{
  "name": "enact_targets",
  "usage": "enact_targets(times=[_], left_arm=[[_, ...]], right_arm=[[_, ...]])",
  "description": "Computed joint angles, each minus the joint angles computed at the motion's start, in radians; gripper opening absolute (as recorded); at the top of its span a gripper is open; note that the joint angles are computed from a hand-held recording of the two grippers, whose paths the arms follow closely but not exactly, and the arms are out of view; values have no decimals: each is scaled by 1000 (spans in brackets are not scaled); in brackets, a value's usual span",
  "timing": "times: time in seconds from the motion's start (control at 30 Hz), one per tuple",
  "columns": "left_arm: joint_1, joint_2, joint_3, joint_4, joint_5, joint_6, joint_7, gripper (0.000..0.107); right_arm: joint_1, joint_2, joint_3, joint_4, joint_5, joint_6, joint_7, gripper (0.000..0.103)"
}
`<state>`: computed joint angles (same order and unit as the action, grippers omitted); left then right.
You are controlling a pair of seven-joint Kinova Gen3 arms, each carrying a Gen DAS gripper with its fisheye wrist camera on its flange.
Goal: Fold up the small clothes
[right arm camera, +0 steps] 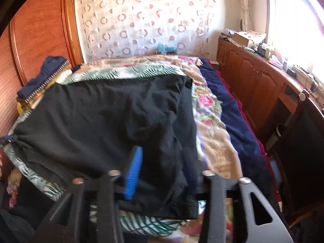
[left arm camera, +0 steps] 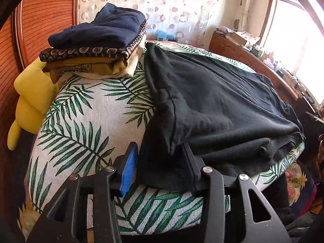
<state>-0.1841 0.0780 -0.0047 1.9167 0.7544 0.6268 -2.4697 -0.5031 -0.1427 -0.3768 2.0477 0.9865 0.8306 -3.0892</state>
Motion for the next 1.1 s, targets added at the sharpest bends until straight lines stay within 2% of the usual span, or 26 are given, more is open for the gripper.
enact_targets(times=[0.13, 0.23, 0.27, 0.33, 0.47, 0.57, 0.7, 0.77, 0.87, 1.03, 1.1], left_arm=[[16, -7, 7, 18, -7, -47, 3, 44], [14, -8, 7, 25, 8, -51, -20, 42], [12, -7, 7, 24, 18, -45, -34, 40], [6, -3, 6, 24, 41, -34, -60, 23], [-6, 1, 7, 23, 82, 0, -124, 11], [-12, -9, 3, 33, 139, 17, -176, 10], [-30, -20, -17, 34, 244, 78, -246, 9], [-38, -27, -25, 30, 304, 118, -285, 9], [-22, -44, -26, 21, 334, 125, -304, 9], [15, -42, -16, -32, 353, 145, -300, 9], [35, -38, -4, -58, 361, 144, -295, 9]], right_arm=[[-13, 13, -15, 3, 39, -35, -32, 58], [-31, 45, -9, -1, 55, -58, -38, 58], [-38, 58, -5, -3, 59, -59, -43, 58], [-53, 85, 11, -1, 74, -80, -58, 58], [-77, 136, 55, -13, 69, -100, -50, 58], [-89, 167, 84, -25, 38, -98, -27, 59], [-114, 172, 101, -32, 51, -82, -58, 60], [-133, 184, 99, -35, 79, -51, -77, 65], [-148, 194, 109, -22, 121, -48, -132, 75], [-157, 187, 112, -30, 90, -42, -121, 75], [-139, 157, 120, -14, 65, -96, -114, 75]])
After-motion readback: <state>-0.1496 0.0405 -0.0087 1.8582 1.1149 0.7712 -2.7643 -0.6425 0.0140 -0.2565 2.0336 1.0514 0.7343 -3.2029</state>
